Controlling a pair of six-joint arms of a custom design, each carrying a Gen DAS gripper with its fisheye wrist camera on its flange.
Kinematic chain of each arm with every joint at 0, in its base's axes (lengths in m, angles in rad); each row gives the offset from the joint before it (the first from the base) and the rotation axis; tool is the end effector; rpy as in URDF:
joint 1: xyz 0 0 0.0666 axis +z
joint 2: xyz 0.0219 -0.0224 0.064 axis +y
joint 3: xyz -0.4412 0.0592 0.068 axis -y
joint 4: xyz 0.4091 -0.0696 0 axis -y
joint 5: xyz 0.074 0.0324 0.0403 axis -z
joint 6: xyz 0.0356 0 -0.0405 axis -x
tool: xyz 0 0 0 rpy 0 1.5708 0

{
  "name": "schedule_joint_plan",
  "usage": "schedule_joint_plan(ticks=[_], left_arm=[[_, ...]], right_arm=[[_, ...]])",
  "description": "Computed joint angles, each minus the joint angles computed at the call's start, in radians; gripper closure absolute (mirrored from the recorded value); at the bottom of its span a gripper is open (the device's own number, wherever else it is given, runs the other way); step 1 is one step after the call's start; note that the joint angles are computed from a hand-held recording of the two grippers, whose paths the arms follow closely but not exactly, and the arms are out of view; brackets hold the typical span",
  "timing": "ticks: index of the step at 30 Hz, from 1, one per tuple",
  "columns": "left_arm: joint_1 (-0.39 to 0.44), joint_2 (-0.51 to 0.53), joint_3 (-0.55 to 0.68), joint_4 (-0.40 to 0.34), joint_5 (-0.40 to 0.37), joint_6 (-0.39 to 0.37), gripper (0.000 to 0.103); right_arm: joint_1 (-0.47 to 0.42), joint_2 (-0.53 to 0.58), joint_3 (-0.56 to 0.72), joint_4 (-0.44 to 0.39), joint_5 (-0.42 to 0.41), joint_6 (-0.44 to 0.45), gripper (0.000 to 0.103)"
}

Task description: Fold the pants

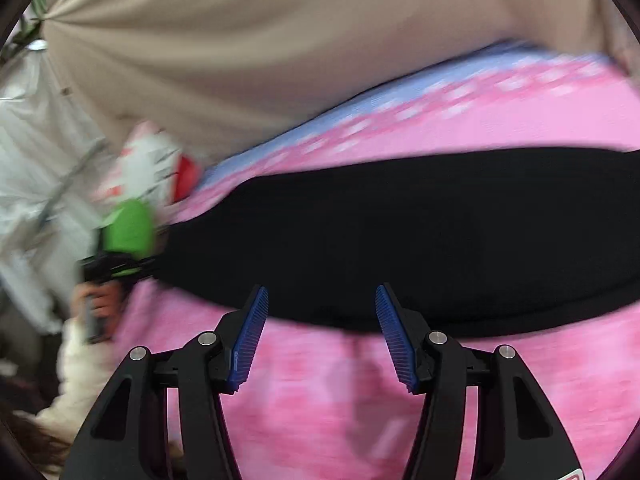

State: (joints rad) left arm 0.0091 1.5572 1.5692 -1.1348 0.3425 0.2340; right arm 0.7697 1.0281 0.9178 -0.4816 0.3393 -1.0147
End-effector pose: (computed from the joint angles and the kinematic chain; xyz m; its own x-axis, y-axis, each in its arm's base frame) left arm 0.5395 -0.0074 0.4806 -0.9085 -0.2267 -0.3512 -0.0758 0.9156 -0.3949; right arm 0.2585 0.2334 0.4383 -0.6004 0.5334 -0.5958 0.0986 0.7887 0.6068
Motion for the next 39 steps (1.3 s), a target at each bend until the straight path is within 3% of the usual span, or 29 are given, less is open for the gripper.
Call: schedule_joint_plan(ticks=[3,5,6,7,10,13,15,16,20,22,24,25,27,29,34,39], left_arm=[[-0.012,-0.010,-0.020,0.008,-0.029,-0.037,0.086],[-0.014,-0.036,-0.041,0.016,-0.031,-0.052,0.075],[-0.015,-0.052,-0.051,0.024,-0.041,-0.057,0.061],[-0.016,-0.069,-0.064,0.039,-0.049,-0.059,0.049],[-0.020,-0.133,-0.106,0.093,-0.096,-0.064,0.041],[-0.022,-0.163,-0.115,0.104,-0.088,-0.073,0.031],[-0.031,-0.170,-0.115,0.108,-0.084,-0.079,0.031],[-0.037,-0.174,-0.117,0.110,-0.087,-0.086,0.031],[-0.095,-0.181,-0.116,0.138,-0.150,-0.087,0.031],[-0.128,-0.182,-0.122,0.161,-0.211,-0.106,0.021],[-0.151,-0.178,-0.130,0.168,-0.270,-0.120,0.019],[-0.161,-0.169,-0.127,0.162,-0.294,-0.120,0.019],[-0.168,-0.149,-0.120,0.146,-0.278,-0.102,0.019],[-0.170,-0.140,-0.115,0.133,-0.243,-0.083,0.019],[-0.202,-0.158,-0.132,0.159,-0.257,-0.091,0.018],[-0.227,-0.159,-0.138,0.153,-0.248,-0.082,0.017]], right_arm=[[0.001,0.116,0.044,0.112,-0.177,-0.017,0.047],[-0.007,0.175,0.065,0.180,-0.265,-0.043,0.047],[-0.013,0.206,0.083,0.198,-0.290,-0.046,0.047],[-0.021,0.231,0.105,0.195,-0.296,-0.041,0.047],[-0.051,0.274,0.130,0.225,-0.313,-0.056,0.047],[-0.067,0.298,0.140,0.223,-0.296,-0.093,0.052],[-0.067,0.301,0.148,0.212,-0.261,-0.086,0.069],[-0.065,0.307,0.163,0.190,-0.239,-0.076,0.101],[-0.016,0.293,0.208,0.153,-0.152,-0.011,0.101],[0.027,0.275,0.219,0.117,-0.106,0.036,0.101],[0.055,0.281,0.231,0.028,-0.062,0.068,0.101],[0.047,0.283,0.228,-0.012,-0.082,0.057,0.096],[0.021,0.240,0.178,0.026,-0.130,0.003,0.093],[-0.007,0.210,0.154,0.059,-0.158,-0.012,0.074],[-0.004,0.191,0.083,0.150,-0.285,-0.112,0.074],[-0.022,0.221,0.092,0.159,-0.255,-0.116,0.074]])
